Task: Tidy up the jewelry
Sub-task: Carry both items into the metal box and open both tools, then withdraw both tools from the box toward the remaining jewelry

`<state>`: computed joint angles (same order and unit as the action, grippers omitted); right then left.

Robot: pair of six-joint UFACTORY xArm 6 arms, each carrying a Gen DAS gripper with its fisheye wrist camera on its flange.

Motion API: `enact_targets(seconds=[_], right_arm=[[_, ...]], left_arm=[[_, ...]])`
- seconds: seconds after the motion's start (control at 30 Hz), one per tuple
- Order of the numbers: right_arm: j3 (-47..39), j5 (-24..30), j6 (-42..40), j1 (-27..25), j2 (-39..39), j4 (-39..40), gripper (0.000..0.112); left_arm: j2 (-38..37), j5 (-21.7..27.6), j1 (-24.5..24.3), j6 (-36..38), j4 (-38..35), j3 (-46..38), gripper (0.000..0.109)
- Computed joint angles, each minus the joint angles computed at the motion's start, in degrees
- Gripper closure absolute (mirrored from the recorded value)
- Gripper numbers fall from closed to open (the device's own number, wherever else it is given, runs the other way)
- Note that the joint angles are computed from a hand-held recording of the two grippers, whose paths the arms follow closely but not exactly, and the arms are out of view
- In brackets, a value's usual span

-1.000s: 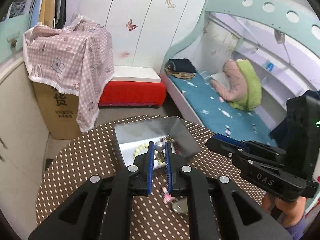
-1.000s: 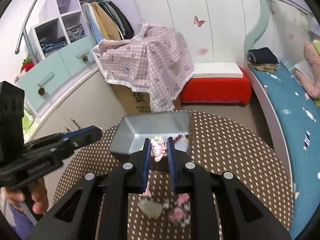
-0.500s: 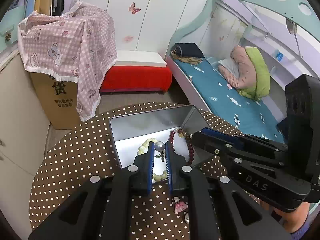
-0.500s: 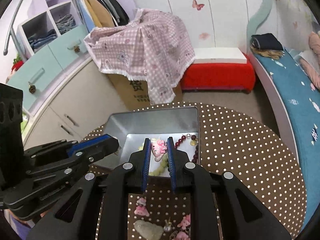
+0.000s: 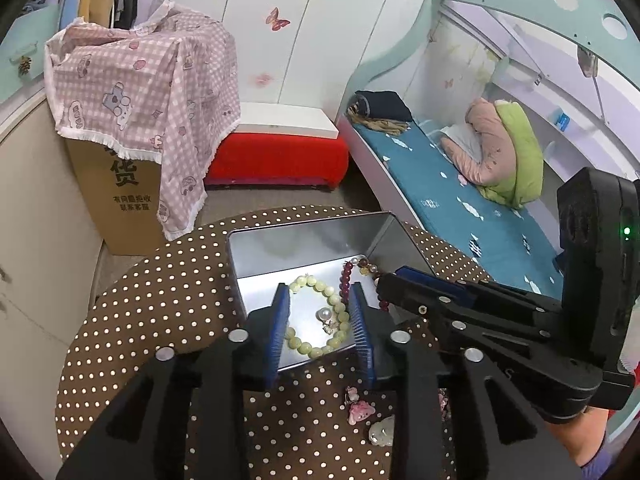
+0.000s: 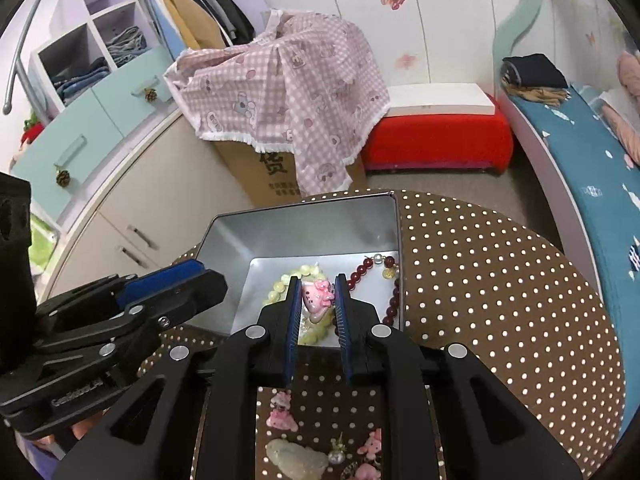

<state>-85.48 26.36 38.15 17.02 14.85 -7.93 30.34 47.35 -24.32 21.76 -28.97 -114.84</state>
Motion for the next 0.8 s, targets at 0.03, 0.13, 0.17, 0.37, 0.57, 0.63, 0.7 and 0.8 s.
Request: enact_targets(seconds=[0.03,0.13,0.17,0.37,0.57,0.63,0.7,0.8], right_arm=[[0.2,-0.2,0.2,0.0,-0.1,-0.1,0.093],[0.6,-0.3,1.2,0.2,-0.8,-1.1,0.093],[0.9,-0.4,1.6,0.2,-1.2,-1.6,0.093],[4.3,0.9,9.0,0.7,-5.8,-10.6,0.075],[10.4,3.2,16.6,1.4,-12.9,-19.8,0.070],[13.6,3.9,19.6,1.7,-15.9,-22.8,0.067],[16.3,5.0,21.8,2.1,-18.4,-24.9,0.063],[20.5,5.7,24.2,2.8,-21.7,-27.2,0.061]], left_arm=[[-0.4,-0.1,0.1,0.2,-0.3,0.5,0.078],[-1.9,-0.8,0.1,0.5,-1.1,2.0,0.073],[-2.4,-1.1,0.2,0.7,-1.5,2.7,0.070],[-7.7,-5.3,-0.2,2.0,-3.2,9.5,0.055],[-14.5,-11.3,-1.4,3.3,-3.9,19.2,0.044],[-16.9,-13.5,-2.1,3.1,-3.3,22.9,0.037],[-18.8,-15.4,-2.7,2.4,-2.7,26.1,0.033],[-21.1,-16.9,-3.4,1.6,-2.2,29.9,0.031]])
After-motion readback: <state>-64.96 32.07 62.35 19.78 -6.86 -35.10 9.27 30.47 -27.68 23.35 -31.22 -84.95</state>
